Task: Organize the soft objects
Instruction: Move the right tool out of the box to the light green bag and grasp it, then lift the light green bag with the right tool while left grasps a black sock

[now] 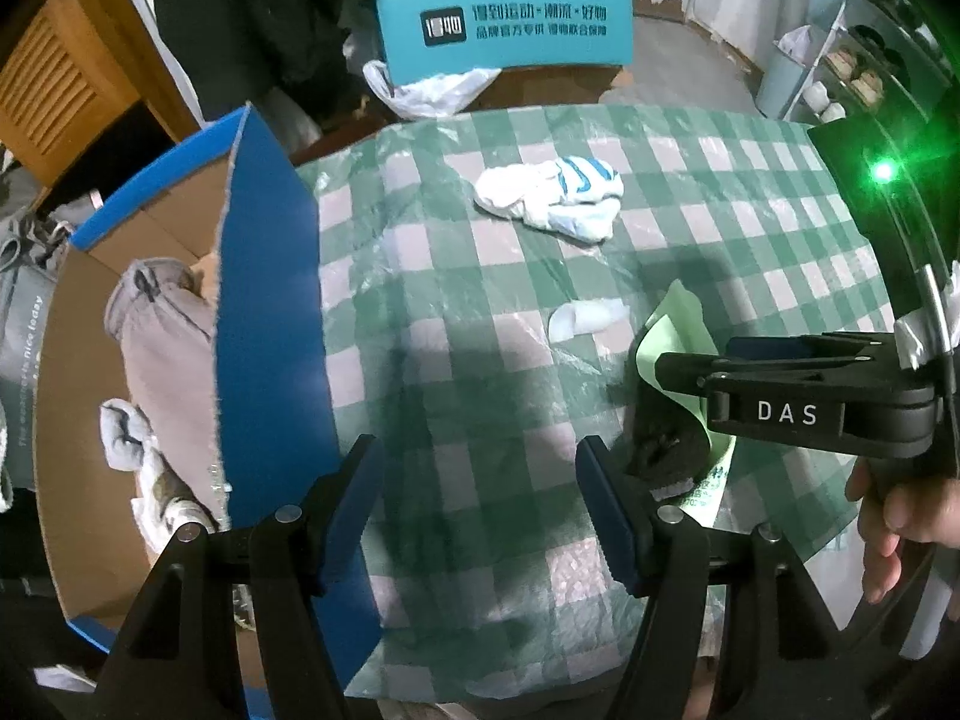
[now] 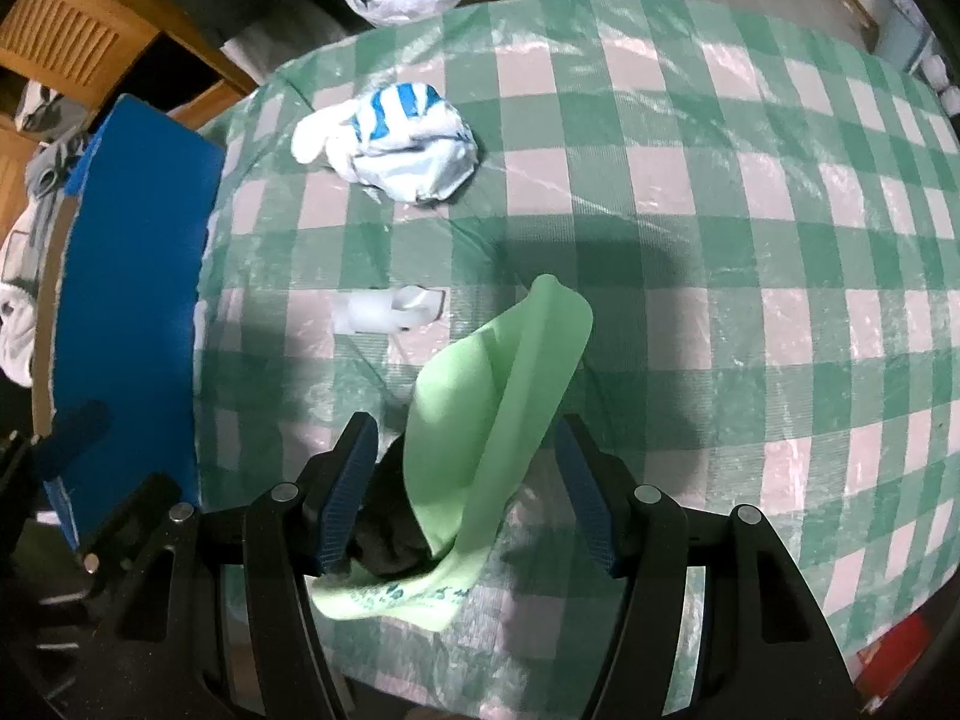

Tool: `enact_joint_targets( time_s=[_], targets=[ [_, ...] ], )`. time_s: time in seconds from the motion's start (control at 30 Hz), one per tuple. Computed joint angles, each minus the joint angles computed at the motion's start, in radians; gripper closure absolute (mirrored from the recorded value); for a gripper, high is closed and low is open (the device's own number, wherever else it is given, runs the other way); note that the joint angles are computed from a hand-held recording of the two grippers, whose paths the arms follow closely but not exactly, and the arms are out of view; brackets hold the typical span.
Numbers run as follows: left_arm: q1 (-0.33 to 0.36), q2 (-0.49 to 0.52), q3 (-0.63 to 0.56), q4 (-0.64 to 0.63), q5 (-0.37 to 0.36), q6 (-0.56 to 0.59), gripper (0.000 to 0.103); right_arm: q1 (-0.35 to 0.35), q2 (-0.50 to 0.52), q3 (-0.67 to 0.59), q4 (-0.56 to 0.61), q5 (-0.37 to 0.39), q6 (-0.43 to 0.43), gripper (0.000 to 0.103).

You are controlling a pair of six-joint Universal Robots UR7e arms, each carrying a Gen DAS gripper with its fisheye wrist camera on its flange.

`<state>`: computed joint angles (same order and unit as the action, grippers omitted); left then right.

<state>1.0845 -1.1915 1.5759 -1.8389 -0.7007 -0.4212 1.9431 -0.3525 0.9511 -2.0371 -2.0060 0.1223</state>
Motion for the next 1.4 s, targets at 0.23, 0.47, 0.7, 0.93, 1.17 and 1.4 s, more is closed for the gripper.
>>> enact_joint_targets(
  time_s=[0.23,0.47,0.7,0.93,1.17,1.4],
  targets=[
    [0.027,0.025,-0.022,0.006,-0.045,-0.022,0.035,-0.010,0.019,-0.012,0.003,-0.009,0.003,0.041],
    [0.034,0.039,-0.036,0.019,-0.064,-0.032,0.035,-0.012,0.018,-0.008,-0.001,-0.024,-0.018,0.087],
    [0.020,0.047,-0.037,0.011,-0.066,-0.014,0.035,-0.001,-0.026,0.046,-0.036,-0.082,-0.040,0.091],
    [0.007,0.062,-0.036,0.014,-0.066,-0.001,0.031,-0.013,-0.080,0.115,-0.053,-0.134,-0.028,0.091],
    [0.005,0.087,-0.054,0.024,-0.092,-0.019,0.030,-0.038,-0.136,0.169,-0.074,-0.179,-0.018,0.091],
    [0.024,0.109,-0.080,0.009,-0.156,-0.069,0.024,-0.063,-0.177,0.210,-0.123,-0.125,-0.010,0.084]
  ],
)
